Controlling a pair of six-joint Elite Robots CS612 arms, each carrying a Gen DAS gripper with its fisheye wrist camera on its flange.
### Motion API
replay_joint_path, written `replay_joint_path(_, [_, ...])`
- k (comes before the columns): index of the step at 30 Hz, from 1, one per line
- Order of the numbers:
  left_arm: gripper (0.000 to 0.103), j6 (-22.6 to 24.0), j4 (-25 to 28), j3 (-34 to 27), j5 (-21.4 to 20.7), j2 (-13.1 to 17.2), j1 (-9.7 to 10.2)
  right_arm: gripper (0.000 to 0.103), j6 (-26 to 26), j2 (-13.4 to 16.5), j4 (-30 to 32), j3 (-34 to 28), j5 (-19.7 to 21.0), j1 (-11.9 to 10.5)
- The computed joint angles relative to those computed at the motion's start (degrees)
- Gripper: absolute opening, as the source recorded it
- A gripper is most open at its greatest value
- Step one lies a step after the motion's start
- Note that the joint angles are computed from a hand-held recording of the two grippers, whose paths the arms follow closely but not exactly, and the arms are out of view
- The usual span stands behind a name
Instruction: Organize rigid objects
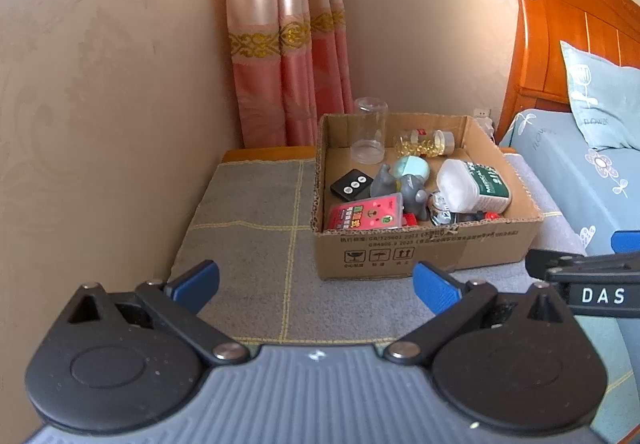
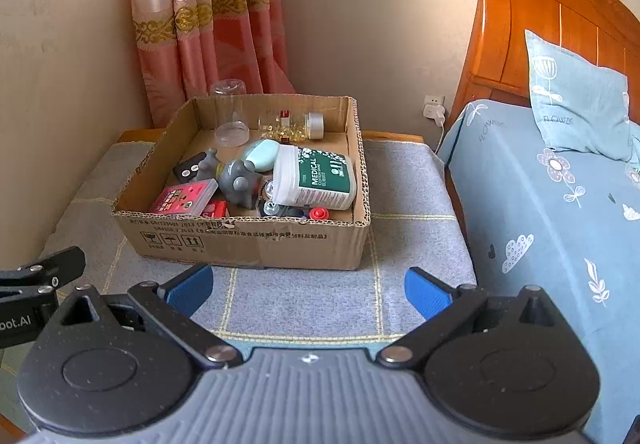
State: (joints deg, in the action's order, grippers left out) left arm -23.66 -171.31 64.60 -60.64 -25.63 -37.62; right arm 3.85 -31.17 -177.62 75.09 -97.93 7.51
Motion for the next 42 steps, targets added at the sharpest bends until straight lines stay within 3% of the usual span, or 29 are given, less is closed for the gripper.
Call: replay_joint_path(42, [0.102,1.5,-0.3,-0.8,2.2,0.3,-0.67,0.103,2.0,-0.2,-4.2,1.4,0.3,-0.2])
